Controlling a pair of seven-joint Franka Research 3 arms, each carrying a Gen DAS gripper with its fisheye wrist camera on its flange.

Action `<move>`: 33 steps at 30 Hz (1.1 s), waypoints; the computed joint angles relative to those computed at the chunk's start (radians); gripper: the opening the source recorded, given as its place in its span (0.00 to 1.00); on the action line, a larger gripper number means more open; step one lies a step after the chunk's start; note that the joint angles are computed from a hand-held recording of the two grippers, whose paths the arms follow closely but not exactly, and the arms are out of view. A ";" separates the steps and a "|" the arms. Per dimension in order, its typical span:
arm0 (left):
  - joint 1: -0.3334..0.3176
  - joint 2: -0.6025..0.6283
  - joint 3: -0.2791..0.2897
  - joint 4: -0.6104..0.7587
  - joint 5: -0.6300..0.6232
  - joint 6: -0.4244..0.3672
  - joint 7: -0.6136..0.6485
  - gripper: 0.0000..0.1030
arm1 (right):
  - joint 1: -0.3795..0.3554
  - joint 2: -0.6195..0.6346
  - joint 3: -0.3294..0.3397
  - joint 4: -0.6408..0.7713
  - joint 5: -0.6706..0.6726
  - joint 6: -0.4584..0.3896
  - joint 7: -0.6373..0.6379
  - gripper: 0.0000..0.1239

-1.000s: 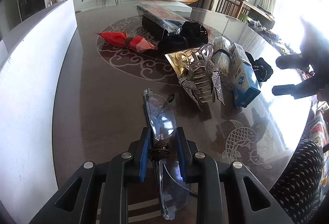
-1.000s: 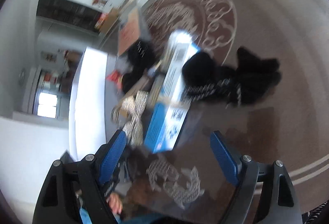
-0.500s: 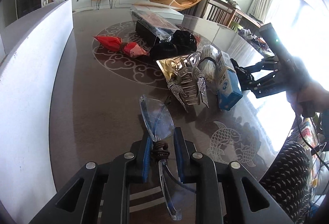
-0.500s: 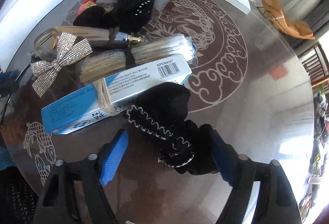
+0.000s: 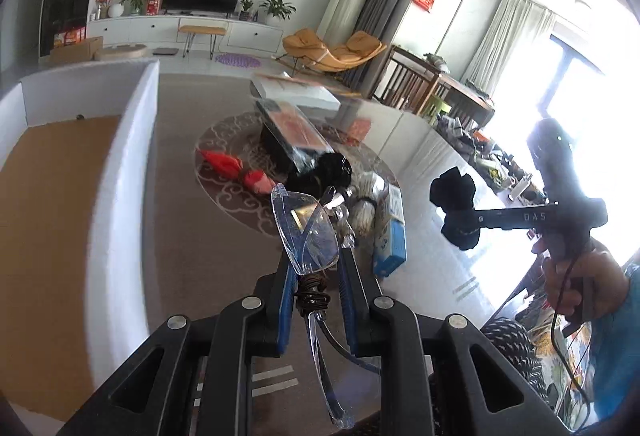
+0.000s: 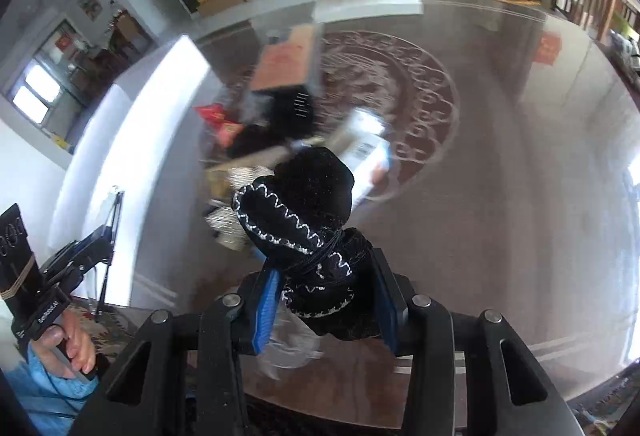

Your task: Organize objects

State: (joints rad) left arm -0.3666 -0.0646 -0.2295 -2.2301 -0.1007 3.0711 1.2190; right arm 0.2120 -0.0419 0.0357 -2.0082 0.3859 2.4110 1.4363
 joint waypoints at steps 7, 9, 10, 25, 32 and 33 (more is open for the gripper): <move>0.272 -0.224 -0.042 -0.097 0.419 -0.198 -0.386 0.20 | 0.145 0.180 0.122 0.288 0.441 -0.003 -0.225 0.34; 0.304 -0.245 -0.026 -0.111 0.459 -0.279 -0.444 0.20 | 0.186 0.265 0.154 0.389 0.443 0.009 -0.213 0.35; 0.329 -0.247 -0.035 -0.106 0.497 -0.340 -0.489 0.21 | 0.206 0.310 0.166 0.437 0.429 0.020 -0.197 0.38; 0.104 -0.079 -0.016 0.000 0.452 -0.183 -0.432 0.80 | 0.325 0.055 -0.062 -0.054 -0.574 0.235 0.714 0.83; -0.013 0.224 -0.076 0.261 0.376 -0.298 -0.276 0.90 | 0.191 -0.057 -0.044 -0.227 -0.599 0.088 0.800 0.83; -0.027 0.257 -0.068 0.284 0.398 -0.309 -0.294 0.90 | 0.173 -0.036 -0.043 -0.225 -0.585 0.100 0.779 0.83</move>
